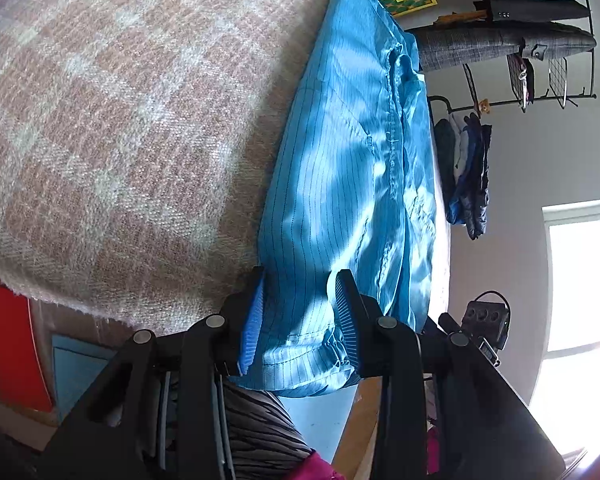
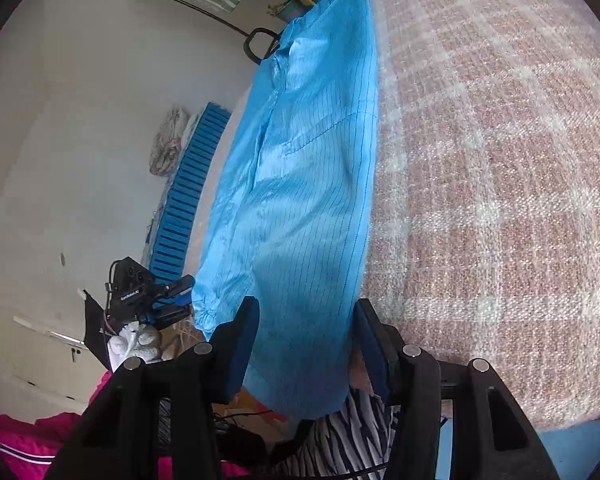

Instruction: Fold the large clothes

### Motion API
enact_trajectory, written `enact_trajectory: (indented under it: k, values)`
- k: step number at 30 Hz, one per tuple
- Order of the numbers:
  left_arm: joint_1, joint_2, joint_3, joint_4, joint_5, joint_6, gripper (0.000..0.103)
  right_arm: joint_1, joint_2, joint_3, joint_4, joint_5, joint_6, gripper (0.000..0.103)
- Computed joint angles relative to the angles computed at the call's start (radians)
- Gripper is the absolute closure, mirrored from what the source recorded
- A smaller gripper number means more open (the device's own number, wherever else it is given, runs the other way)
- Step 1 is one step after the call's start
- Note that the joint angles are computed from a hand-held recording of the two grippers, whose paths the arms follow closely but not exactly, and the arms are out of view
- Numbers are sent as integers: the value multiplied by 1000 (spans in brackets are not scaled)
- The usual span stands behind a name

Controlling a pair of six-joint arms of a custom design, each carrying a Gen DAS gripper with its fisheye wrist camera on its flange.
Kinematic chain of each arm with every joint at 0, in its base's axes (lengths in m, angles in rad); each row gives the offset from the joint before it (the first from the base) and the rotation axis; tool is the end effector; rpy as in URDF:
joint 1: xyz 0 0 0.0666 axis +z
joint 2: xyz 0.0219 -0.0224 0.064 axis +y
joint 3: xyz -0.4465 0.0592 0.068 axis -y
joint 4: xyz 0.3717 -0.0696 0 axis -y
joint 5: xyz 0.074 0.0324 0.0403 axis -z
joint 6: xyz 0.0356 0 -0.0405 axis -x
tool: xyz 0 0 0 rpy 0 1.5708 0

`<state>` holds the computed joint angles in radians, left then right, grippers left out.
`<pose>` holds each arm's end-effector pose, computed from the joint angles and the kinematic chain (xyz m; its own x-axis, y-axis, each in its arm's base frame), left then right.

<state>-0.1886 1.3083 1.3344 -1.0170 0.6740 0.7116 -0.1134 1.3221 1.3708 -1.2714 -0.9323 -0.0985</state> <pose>0.3876 -0.0970 0.5039 -0.9373 -0.3406 -0.0740 -0.1713 0.6351 -0.7532 0.3822 -0.0152 0.5086 -0.9496 0.1671 -0.2652 -0.1119 0.6097 0.7847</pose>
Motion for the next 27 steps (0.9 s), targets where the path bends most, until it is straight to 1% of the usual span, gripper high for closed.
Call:
enact_trajectory:
  k: [1,3,4,5,7,8,9,10,11,12,14,16,19,21,24,27]
  values:
    - [-8,9,14,-15,-10,-20,69,5,0,1,-2,-4,-3,52]
    - [-19,16,26,-26,-23,-36,69,28,8,12,-9,26,10,59]
    - [-22,19,31,-34,-24,-43,76,36,11,16,-13,33,19,60]
    - [-27,25,38,-53,-36,-59,86,40,12,19,-15,38,23,62]
    - [-33,28,41,-60,-53,-78,90,44,16,26,-24,40,30,64]
    - [-32,29,40,-56,-48,-74,93,44,17,25,-28,38,35,69]
    - [-31,30,38,-52,-44,-66,95,47,18,25,-31,48,37,79]
    - [-30,30,34,-48,-42,-60,96,50,19,25,-35,66,38,86]
    - [-33,29,35,-44,-47,-53,98,50,19,25,-35,74,34,94]
    - [-34,26,35,-44,-54,-57,99,49,16,21,-28,69,22,98]
    - [-44,15,36,-44,-75,-62,100,48,5,23,-30,77,23,101]
    - [-54,7,42,-45,-80,-63,101,51,-5,32,-37,91,34,102]
    - [-67,-16,42,-56,-85,-65,101,44,-24,43,-69,75,61,102]
    - [-71,-38,36,-64,-64,-55,101,27,-40,43,-97,50,78,103]
    - [-75,-55,54,-90,-55,-74,102,-20,-54,46,-135,-10,89,103]
    - [-67,-41,95,-82,-29,-62,102,-39,-53,66,-107,-50,49,103]
